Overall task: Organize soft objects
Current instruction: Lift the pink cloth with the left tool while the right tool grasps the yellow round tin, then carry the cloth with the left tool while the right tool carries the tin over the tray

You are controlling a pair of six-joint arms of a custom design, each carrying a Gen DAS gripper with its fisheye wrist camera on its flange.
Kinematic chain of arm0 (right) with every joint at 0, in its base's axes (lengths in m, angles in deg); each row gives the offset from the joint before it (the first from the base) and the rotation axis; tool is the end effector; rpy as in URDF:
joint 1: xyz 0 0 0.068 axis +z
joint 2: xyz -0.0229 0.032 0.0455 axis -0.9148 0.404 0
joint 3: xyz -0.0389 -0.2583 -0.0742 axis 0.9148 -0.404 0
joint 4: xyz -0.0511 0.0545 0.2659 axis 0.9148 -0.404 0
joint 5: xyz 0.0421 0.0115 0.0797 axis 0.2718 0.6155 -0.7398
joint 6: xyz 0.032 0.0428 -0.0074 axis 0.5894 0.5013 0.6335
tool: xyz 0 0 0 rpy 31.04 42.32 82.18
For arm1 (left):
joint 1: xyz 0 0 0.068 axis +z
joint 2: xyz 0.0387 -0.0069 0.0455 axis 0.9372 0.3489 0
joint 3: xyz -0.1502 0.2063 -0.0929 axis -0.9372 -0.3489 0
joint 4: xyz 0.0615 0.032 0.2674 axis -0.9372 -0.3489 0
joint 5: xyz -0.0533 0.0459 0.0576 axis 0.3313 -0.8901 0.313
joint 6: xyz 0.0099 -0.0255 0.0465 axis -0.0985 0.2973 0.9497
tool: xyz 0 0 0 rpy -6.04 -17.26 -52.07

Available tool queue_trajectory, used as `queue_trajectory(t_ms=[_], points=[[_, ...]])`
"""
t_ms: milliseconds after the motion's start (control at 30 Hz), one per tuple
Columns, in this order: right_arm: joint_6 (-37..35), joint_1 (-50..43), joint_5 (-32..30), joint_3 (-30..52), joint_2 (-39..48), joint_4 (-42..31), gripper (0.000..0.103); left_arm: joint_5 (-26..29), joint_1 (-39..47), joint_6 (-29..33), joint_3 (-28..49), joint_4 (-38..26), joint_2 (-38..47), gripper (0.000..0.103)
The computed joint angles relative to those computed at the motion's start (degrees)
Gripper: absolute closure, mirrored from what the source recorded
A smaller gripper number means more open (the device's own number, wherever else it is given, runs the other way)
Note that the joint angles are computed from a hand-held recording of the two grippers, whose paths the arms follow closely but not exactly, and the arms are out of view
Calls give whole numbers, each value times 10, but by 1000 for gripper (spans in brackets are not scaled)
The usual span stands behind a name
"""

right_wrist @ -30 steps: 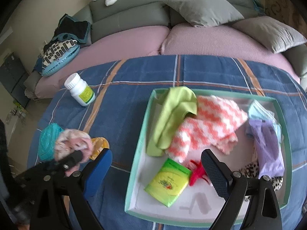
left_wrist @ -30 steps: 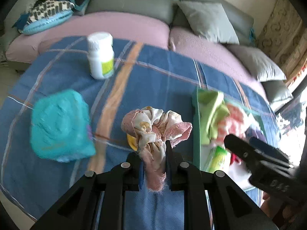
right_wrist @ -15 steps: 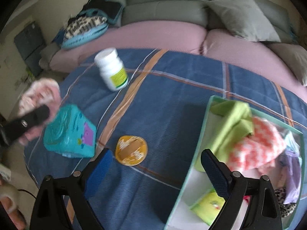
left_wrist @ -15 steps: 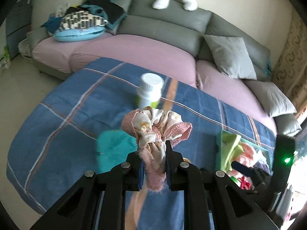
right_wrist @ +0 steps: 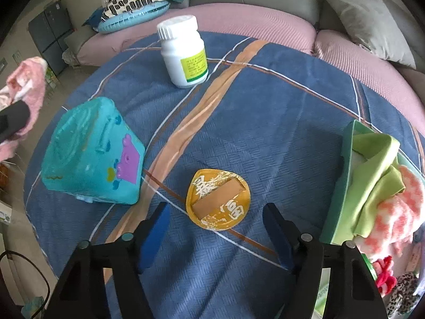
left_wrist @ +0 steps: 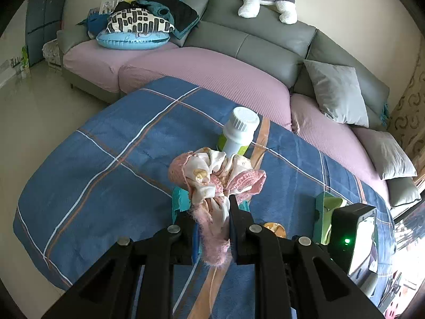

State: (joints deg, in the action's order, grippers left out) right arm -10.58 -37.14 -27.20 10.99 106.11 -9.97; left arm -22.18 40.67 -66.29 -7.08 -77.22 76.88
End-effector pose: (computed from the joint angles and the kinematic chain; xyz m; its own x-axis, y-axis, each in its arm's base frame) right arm 0.2869 0.1646 0.2261 -0.7952 -0.4033 -0.4528 -0.5071 0.8517 0.1319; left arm 0.1844 -0.0862 0.2831 -0.6362 -0.4503 -0.6265 -0.3759 0.8900 -0.2580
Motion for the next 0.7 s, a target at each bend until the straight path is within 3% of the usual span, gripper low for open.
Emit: queue_trajectory(t_ms=[100,267,700], points=[[-1,1,1,1,6,1,42,2,0,-1,1,1,4,84],[-3,-6,-5,2,12,5,50,2,0,-3,2,0,12,84],[-3,-16,-17,-5,-13,8,51,-3,-8,-3,4,0,19,84]])
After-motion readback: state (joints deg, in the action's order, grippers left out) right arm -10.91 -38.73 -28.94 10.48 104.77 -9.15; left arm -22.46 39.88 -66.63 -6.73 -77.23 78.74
